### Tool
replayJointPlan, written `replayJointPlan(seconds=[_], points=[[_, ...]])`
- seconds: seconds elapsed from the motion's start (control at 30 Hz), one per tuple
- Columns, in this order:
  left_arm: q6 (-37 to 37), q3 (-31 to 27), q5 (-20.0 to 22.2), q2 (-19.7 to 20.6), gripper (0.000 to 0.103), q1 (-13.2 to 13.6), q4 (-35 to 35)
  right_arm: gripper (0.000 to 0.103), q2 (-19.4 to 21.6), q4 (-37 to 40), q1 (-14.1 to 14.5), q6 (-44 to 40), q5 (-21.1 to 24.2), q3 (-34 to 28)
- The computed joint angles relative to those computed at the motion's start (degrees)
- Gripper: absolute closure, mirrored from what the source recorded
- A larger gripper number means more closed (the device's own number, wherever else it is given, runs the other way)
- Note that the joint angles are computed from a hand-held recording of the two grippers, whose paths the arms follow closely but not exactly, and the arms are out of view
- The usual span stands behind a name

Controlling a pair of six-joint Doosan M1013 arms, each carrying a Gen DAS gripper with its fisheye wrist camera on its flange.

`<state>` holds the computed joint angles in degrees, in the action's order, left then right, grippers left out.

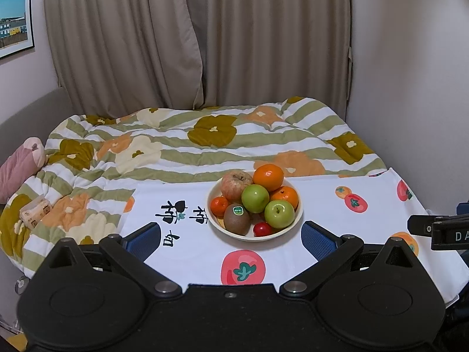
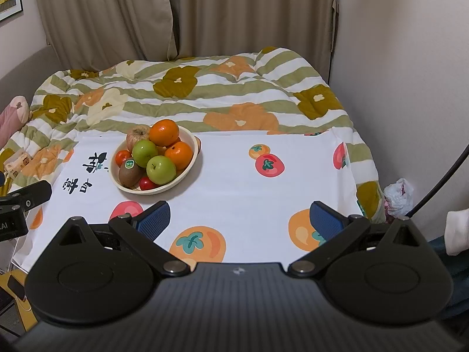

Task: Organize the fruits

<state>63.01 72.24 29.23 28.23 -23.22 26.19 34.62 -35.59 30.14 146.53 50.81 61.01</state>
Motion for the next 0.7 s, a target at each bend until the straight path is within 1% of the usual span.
replayJointPlan(seconds=[0.27,0.53,0.7], points=[[0.93,-0.57,-0.04,0.24,0.000,0.21,-1.56,0.000,0.24,0.12,-0.06,-0.31,0.05,-0.41],[-4.13,0.30,-2.55,-0.12,0.000,-0.20,4.76,0.000,0.71,0.59,-0.15,-0.36,0.31,-1.22],[-3.31,0.28,-2.49,-0.06,0.000,-0.05,3.73,0.000,0.67,0.59,-0.18,-0.40,0.24,-1.13]])
